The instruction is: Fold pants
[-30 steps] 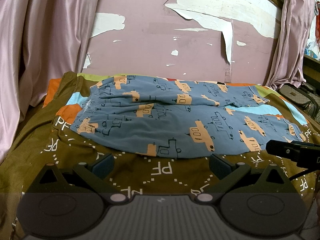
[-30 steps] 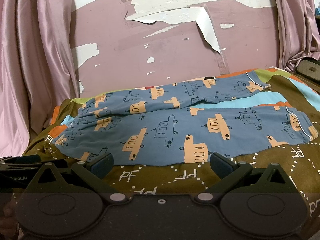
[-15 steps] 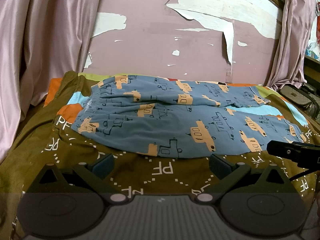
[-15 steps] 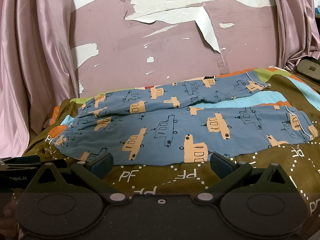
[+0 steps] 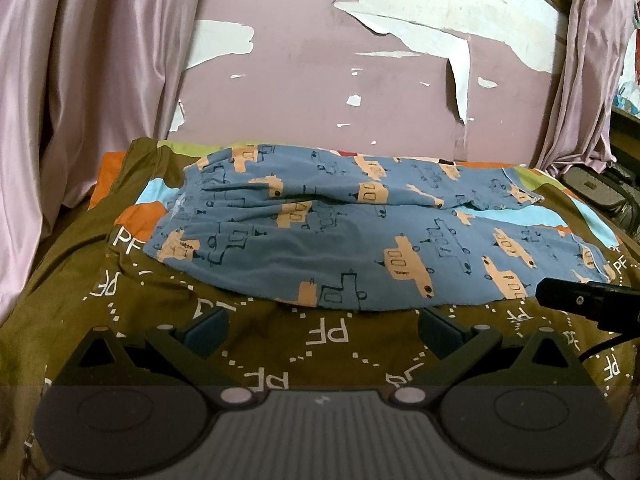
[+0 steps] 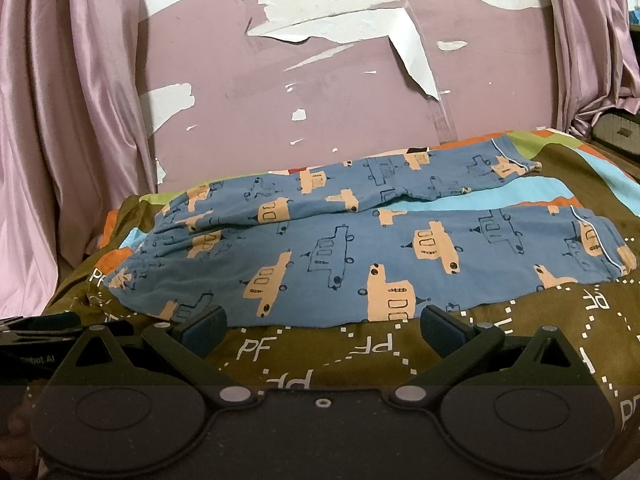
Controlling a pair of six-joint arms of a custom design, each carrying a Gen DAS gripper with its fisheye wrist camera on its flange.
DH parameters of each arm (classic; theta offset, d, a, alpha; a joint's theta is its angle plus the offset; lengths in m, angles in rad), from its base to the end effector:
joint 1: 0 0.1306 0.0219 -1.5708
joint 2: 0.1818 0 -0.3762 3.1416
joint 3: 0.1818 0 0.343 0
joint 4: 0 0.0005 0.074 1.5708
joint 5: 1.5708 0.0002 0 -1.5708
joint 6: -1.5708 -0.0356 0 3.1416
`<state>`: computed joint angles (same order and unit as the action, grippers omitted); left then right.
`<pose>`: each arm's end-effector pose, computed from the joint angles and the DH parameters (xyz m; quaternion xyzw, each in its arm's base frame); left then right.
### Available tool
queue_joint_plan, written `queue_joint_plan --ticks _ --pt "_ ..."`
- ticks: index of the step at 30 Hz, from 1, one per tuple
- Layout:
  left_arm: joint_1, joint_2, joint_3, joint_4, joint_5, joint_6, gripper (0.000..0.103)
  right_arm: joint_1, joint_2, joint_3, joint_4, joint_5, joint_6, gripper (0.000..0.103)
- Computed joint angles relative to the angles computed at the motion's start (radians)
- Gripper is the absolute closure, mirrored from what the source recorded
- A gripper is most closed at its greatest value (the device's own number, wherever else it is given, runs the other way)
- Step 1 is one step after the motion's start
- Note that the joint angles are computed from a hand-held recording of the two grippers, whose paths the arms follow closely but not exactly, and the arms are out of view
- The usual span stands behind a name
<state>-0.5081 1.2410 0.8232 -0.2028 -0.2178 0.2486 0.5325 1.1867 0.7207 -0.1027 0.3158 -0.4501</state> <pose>0.3253 -0.1729 0.3001 0.0651 0.8830 -0.0782 0.4583 0.3018 0.1644 0.2868 0.0398 0.8685 0.1022 0.4833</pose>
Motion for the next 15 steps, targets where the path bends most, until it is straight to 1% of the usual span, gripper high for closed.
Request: queue_joint_plan --ticks 2,6,8,10,15 --pt "-0.005 0.0 -0.008 -0.002 -0.007 0.001 0.0 -0.004 0.006 0.009 -0.018 -0.011 -0.009 0.0" --pt "-0.003 0.032 0.035 -0.051 -0.024 -0.015 0.0 -0.044 0.035 0.061 -0.103 -0.065 -0.024 0.0" --pt "0.002 0.044 0.056 -0.073 -0.027 -0.018 0.0 -0.067 0.044 0.08 -0.127 -0.094 -0.028 0.0" --pt "0.01 0.062 0.088 -0.103 -0.027 -0.022 0.0 -0.094 0.048 0.092 -0.133 -0.131 -0.024 0.0" --pt "0.038 0.109 0.185 -0.182 -0.018 -0.027 0.0 -0.156 0.044 0.112 -0.119 -0.167 0.011 0.0"
